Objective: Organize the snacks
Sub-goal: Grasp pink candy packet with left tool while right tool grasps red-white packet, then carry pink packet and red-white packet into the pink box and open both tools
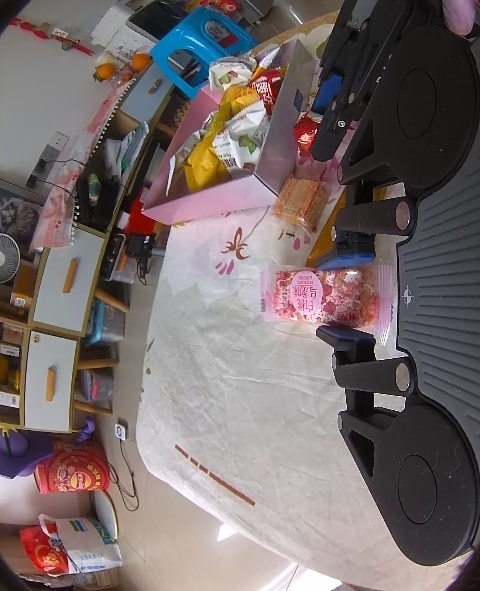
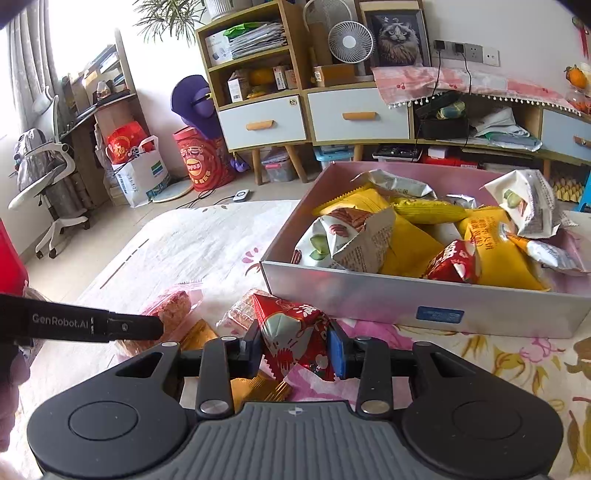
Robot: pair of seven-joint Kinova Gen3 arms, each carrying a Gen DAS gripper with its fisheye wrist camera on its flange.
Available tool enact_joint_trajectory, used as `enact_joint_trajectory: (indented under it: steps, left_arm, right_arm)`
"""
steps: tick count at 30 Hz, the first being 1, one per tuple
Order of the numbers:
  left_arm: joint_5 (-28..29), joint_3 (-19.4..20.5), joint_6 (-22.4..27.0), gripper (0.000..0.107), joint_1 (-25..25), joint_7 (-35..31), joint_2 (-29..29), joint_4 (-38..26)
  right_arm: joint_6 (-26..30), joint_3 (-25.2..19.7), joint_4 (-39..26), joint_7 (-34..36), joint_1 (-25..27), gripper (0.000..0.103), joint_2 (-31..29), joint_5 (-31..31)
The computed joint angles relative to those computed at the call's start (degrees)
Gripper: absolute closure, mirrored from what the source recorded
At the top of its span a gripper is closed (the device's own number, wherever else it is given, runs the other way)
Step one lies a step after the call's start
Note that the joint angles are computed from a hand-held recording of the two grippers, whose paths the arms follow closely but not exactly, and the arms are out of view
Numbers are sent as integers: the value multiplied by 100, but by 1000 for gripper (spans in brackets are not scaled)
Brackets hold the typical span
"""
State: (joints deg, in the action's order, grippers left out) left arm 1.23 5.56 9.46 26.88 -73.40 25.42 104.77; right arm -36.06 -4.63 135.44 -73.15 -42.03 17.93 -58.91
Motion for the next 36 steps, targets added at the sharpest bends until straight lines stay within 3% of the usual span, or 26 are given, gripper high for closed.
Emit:
enact_joint_trajectory:
  steps: [10,11,13,21,24,25,27,29,34,36]
  left_arm:
    - [-116,-79,94,79,171,75,-217,1]
    - [-121,-60,88,80,162,75,-240,7]
    - [-97,91,82,98,34,1,-279,23]
    - [-120,77,106,98,59,-16,-242,-1]
    - [-160,-103,209,88,182,78,-174,-60]
    - [-147,-85,271,80,156,96,-144,-90]
    - [-87,37,327,60,39,90,-74,-129]
    - [-73,65,374,33,43,103,-20,-155]
    - [-597,-642,990,32,841,628,148,-488]
    - [-819,-732,1266,35,986,861,240,-623]
  right_arm:
    - [82,-66,5,589,29,77,-441,-442]
    - [86,-91,24,647,61,77,-506,-469]
    - [97,-148,51,754,130,77,-641,-534]
    - [78,-383,131,1260,421,77,-1014,-995]
    - [71,-468,222,1374,502,77,-1077,-1139]
    - [68,-495,254,1363,524,77,-1086,-1164]
    - [65,-530,329,1195,584,77,-1067,-1079]
    - [55,-551,404,1006,616,77,-1062,-979]
    - [120,-510,437,945,609,77,-999,-942]
    - [145,-493,440,980,605,77,-997,-917]
